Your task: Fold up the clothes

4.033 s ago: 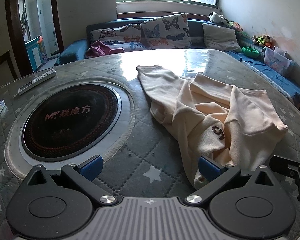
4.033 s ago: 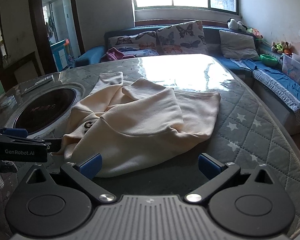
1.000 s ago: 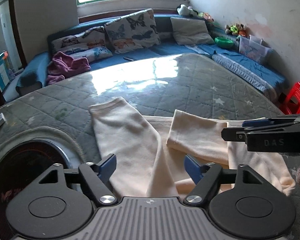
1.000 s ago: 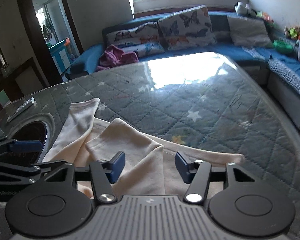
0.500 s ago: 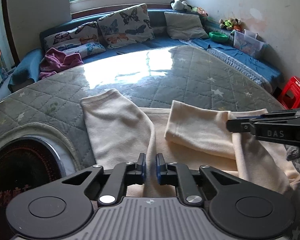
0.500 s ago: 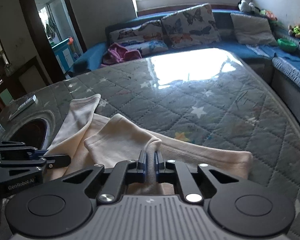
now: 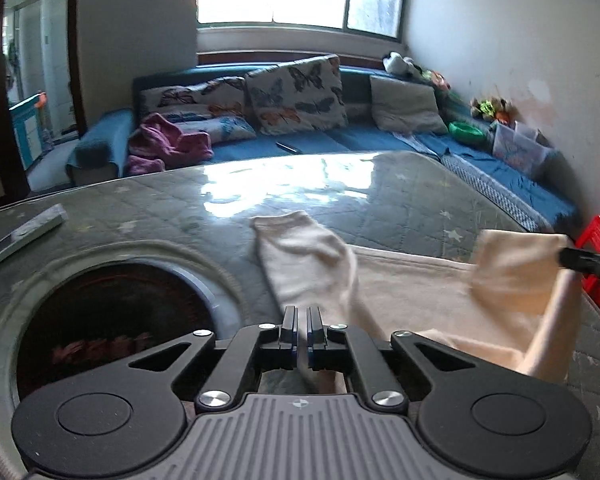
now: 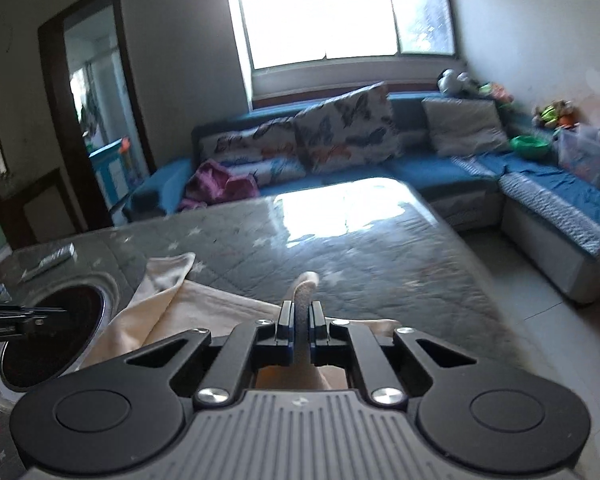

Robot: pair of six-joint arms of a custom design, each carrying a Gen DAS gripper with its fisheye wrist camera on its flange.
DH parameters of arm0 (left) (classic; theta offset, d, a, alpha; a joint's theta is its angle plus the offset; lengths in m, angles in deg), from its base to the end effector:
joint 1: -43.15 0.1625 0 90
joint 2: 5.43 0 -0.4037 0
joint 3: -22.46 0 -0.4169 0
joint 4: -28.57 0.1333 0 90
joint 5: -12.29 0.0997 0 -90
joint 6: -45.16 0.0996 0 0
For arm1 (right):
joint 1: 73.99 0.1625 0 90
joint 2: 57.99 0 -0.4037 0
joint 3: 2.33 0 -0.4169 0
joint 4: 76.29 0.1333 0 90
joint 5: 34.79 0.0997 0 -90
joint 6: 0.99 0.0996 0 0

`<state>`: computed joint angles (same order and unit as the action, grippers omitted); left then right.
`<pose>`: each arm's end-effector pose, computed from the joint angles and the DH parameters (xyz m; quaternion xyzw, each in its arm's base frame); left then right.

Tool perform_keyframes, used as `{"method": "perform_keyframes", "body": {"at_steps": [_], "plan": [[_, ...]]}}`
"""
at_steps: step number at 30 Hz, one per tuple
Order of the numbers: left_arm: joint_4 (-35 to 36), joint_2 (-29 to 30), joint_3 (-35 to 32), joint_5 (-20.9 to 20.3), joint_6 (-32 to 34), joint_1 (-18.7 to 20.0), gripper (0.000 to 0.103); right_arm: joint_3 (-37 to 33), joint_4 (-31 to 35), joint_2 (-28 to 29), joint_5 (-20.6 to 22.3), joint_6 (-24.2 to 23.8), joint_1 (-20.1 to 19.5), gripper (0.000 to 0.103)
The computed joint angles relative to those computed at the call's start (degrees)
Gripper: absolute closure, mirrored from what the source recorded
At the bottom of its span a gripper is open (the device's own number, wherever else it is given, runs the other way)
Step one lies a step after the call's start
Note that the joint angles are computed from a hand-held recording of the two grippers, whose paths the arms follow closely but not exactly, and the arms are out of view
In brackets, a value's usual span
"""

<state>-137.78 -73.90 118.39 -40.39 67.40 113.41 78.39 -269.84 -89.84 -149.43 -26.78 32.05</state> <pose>-0.0350 -0.6709 0.3688 0.1853 0.8527 -0.3856 0.2998 0.2951 -0.6941 0.0905 0.2183 -0.8456 0.4310 0.2270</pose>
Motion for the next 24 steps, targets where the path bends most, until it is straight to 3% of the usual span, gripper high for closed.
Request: {"method": "perform_keyframes", "body": {"at_steps": [7,12,14,15,21,24], "plan": [[1.0,-2.6,2.5,-0.1,-0.6,-0.3,0.096,13.6,-14.0,-6.4,-4.0,0.6,0.9,0.097],[1.1,0.5,-0.2,-0.7,0.1,-0.9,0.087,20.6,-18.0,-9.4,-7.8,2.3,1.2,0.097],[0.9,2.8,-2.2,-0.4,1.0,-1.0,0.060,22.4,-16.5,-10.6,-8.8,4.4,0.9,0.097],[0.9,3.9,-3.2,-0.2,1.4,-1.1,0.056,23.4,-15.0,-11.4,-9.3,5.8,0.6,0.097],[3.2,10.5,-9.4,1.9,1.8,-0.5,0.055,25.5,-13.5,-12.3,-10.5,8.1,-0.4,0.093],[4.4,13.0,-11.9,2.9,1.4,0.2,0.060,25.8,-14.0,-12.3,-10.9,7.6,-0.5,0.083]]}}
